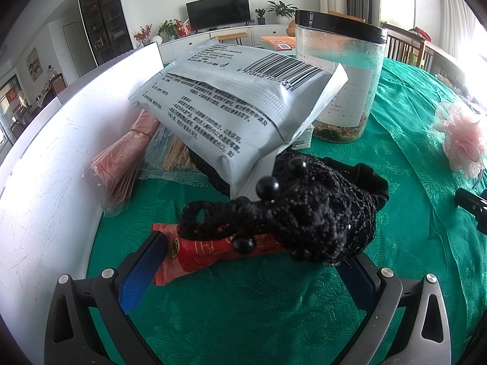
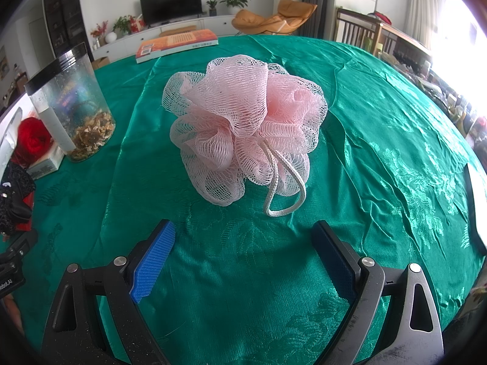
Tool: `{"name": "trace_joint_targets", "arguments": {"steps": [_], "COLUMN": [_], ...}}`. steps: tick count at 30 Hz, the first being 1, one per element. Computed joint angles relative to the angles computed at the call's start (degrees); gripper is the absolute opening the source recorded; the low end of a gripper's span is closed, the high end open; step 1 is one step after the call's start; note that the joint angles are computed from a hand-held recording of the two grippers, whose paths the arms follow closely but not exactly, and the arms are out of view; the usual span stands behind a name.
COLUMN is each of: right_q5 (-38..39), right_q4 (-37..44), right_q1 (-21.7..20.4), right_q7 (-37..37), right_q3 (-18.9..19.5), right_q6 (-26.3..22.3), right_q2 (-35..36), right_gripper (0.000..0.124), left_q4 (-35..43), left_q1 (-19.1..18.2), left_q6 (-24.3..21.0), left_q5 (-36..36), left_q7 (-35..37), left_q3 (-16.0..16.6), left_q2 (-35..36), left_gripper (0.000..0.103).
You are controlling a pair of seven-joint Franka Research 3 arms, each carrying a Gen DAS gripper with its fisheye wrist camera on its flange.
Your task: Organize soft objects
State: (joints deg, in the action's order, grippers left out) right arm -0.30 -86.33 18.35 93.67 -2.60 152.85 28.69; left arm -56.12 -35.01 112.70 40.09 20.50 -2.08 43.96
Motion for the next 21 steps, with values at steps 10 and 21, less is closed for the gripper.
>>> {"name": "trace_joint_targets", "arguments": {"steps": [10,21], "right_q5": [0.01,0.01], "right_q4": [-0.04,-0.07], "right_q1": [0.02,0.02], "right_q7": [-0.02,-0.02], "right_q3": [-0.02,-0.03], "right_q6": [0.02,0.03], "right_q2": [-0.02,-0.04], "right_gripper": [0.093,0.093], "left_q4": [0.05,0.40], "left_q1": [-0.02,-0.13], "left_q6": [-0.03,-0.44], "left_q5": [-0.01,0.05], "left_q7": [0.02,-0.03], "left_q3": [0.02,0.13], "left_q2": [0.03,0.22], "left_gripper": [0.103,0.103]}}
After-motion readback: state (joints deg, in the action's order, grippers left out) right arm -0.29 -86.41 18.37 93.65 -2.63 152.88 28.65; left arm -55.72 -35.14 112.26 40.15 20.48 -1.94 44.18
